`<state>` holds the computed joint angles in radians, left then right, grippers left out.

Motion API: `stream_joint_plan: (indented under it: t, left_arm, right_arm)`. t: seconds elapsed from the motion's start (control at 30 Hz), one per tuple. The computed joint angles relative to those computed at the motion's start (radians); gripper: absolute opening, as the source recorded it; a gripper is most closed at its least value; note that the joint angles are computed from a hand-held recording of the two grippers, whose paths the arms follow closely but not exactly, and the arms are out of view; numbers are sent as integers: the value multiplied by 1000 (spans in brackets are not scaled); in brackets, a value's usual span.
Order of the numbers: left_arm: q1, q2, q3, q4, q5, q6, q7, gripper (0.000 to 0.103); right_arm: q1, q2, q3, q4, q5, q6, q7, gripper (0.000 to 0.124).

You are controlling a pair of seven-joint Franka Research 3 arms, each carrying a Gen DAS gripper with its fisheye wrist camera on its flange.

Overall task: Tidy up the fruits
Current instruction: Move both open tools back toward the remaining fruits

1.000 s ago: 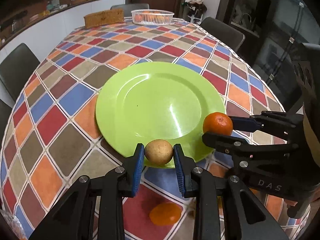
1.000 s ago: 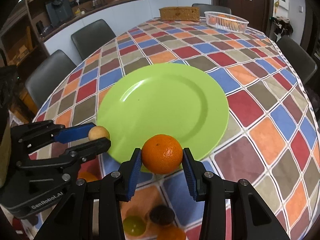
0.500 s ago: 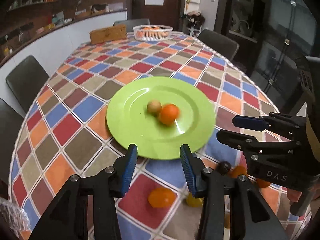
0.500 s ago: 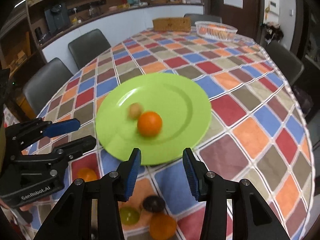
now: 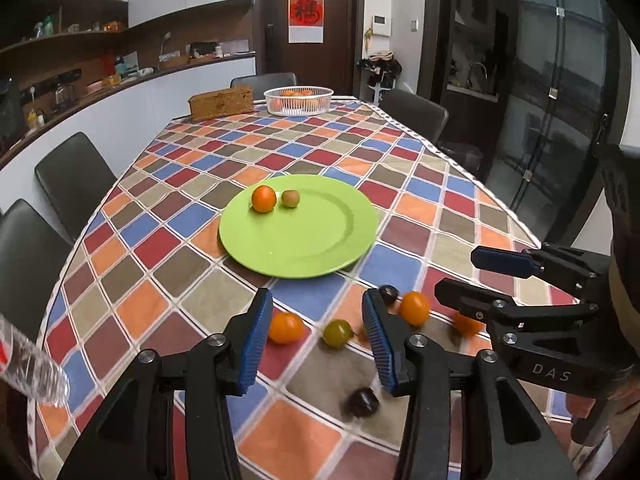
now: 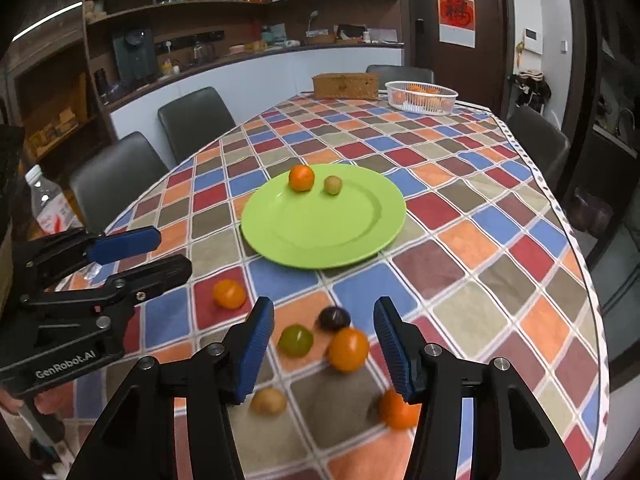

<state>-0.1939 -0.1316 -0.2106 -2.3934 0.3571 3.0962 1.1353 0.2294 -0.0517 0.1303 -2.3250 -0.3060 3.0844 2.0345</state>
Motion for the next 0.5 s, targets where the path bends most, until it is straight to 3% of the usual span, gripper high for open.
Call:
stream_joint_plan:
  t: [0.07,0.2,0.37,0.5]
  left_arm:
    - [27,-26,-30,-21,46,10,-51,49]
    - [44,-80,-59,-69,91,22,-110,55]
    - [63,-117,-92,-116,123,30,-166,58]
    - [113,-126,-141,-143,175,40,-230,58]
  right_arm:
    - [-19,-29,14,-31,-42,13,44,55]
    - [-140,-98,111,-92,-198,36,202,59]
    - [-267,-169,226,-156,-221,47,248,59]
    - [-321,-212,279,-207,-182,52,251,59]
